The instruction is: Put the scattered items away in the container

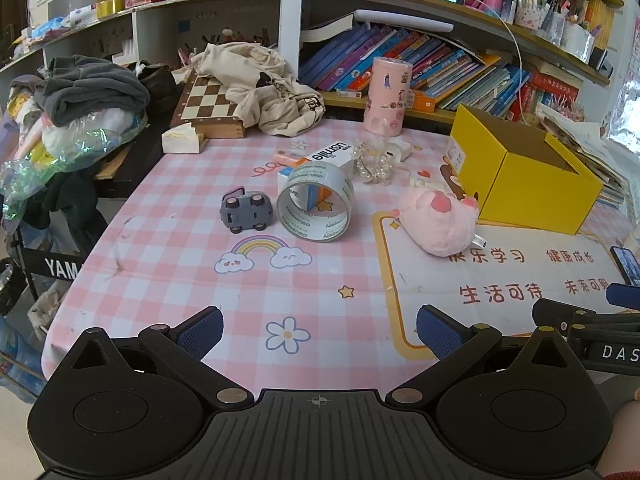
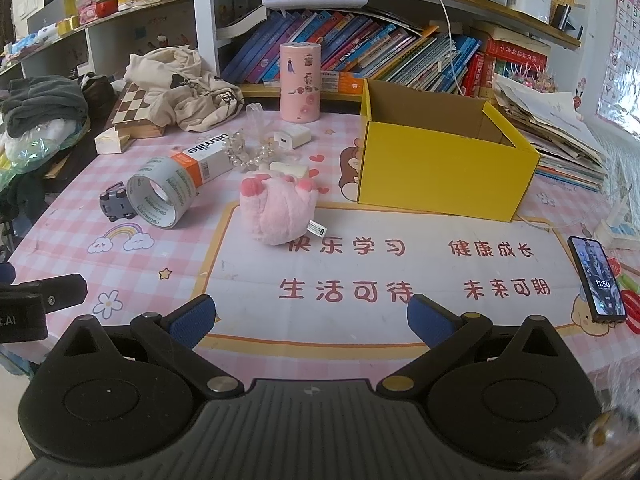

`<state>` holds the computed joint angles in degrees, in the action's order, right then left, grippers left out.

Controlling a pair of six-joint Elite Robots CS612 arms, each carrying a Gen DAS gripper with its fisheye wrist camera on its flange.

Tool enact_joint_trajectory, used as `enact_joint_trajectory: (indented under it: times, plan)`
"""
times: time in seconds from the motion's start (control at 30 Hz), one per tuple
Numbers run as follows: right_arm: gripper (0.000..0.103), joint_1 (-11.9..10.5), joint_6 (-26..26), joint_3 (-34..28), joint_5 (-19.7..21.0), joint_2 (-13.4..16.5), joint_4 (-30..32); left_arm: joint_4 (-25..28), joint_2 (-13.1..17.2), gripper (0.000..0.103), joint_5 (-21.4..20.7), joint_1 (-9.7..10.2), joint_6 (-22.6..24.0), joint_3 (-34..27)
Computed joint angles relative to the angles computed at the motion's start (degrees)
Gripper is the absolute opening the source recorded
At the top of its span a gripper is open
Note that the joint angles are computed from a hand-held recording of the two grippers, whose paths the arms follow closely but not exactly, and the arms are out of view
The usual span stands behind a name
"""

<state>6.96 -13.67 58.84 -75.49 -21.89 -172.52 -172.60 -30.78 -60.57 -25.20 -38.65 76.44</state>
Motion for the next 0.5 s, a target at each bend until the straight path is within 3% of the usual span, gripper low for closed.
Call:
enact_joint_trajectory:
  times: [0.5]
  plan:
    - [0.103, -0.1, -0.1, 0.1, 0.0, -0.1, -0.2, -0.3, 0.0, 0.103, 0.2, -0.11, 0.2, 0.0]
